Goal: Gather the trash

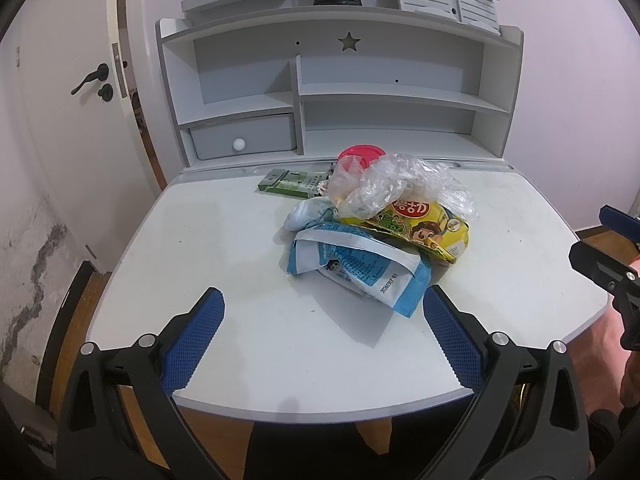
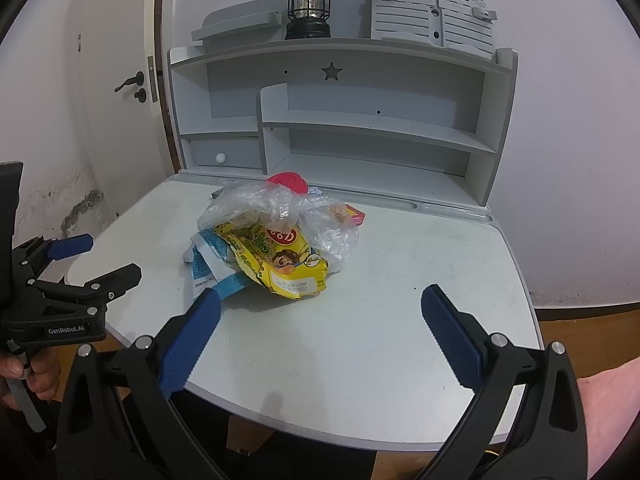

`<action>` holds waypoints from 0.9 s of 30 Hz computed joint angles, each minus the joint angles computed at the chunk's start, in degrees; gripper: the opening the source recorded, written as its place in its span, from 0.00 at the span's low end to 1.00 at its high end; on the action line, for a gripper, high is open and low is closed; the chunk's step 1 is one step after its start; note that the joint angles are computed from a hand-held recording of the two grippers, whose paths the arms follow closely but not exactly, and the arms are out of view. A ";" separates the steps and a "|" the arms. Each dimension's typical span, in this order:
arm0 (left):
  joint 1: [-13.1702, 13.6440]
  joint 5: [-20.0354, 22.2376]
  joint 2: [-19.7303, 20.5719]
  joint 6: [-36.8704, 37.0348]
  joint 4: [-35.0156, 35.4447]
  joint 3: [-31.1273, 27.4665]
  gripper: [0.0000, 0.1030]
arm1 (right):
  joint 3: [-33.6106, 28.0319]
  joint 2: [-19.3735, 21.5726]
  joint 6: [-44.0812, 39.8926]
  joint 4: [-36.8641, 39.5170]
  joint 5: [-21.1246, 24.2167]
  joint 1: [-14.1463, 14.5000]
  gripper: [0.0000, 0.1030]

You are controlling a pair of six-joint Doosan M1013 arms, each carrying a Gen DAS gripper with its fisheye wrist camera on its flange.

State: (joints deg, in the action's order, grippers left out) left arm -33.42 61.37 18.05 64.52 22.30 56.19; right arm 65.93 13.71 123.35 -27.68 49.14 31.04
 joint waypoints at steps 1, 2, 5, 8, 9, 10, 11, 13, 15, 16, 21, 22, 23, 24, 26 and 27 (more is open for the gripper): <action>-0.01 -0.01 -0.02 0.00 0.05 0.06 0.94 | 0.09 -0.03 0.07 -0.06 -0.06 0.03 0.94; -0.01 -0.06 -0.04 0.03 0.02 0.14 0.94 | 0.00 0.01 -0.01 0.01 -0.01 0.01 0.94; -0.02 -0.02 -0.04 0.13 -0.01 0.20 0.94 | -0.15 0.08 -0.12 0.08 0.17 0.00 0.94; -0.01 -0.12 -0.08 0.10 0.10 0.33 0.94 | -0.16 0.09 -0.19 0.05 0.21 0.03 0.94; -0.01 -0.04 -0.06 0.13 0.02 0.27 0.94 | -0.17 0.10 -0.17 0.04 0.18 0.02 0.94; -0.04 0.07 -0.03 0.01 0.16 0.22 0.94 | -0.22 0.13 -0.20 0.10 0.29 0.02 0.94; -0.06 0.27 0.03 -0.09 0.32 0.14 0.94 | -0.24 0.14 -0.29 0.17 0.30 0.02 0.94; 0.02 0.43 0.11 -0.01 0.20 0.07 0.94 | -0.23 0.16 -0.49 0.28 0.33 0.00 0.94; 0.14 0.62 0.22 0.16 0.01 -0.02 0.94 | -0.21 0.24 -0.80 0.53 0.35 -0.08 0.94; 0.27 0.61 0.24 0.46 -0.25 0.00 0.94 | -0.16 0.30 -1.02 0.82 0.33 -0.18 0.94; 1.97 0.09 0.20 3.19 -2.55 0.11 0.94 | -1.41 1.47 -3.49 3.57 0.96 -0.81 0.94; 2.55 -0.09 0.20 3.73 -3.27 0.10 0.94 | -2.09 1.96 -4.70 4.85 0.49 -1.11 0.94; 3.10 -0.17 0.24 4.11 -3.68 0.08 0.94 | -2.95 2.57 -5.76 5.36 0.38 -1.26 0.94; 3.82 -0.04 0.33 4.56 -3.94 0.02 0.94 | -4.02 3.32 -6.73 5.41 0.61 -1.29 0.94; 4.66 0.65 0.65 5.45 -4.40 -0.32 0.94 | -7.90 6.09 -11.24 6.42 1.47 -1.50 0.94; 5.34 0.93 0.75 6.25 -5.40 -0.39 0.94 | -10.16 7.65 -14.13 7.50 2.50 -1.65 0.94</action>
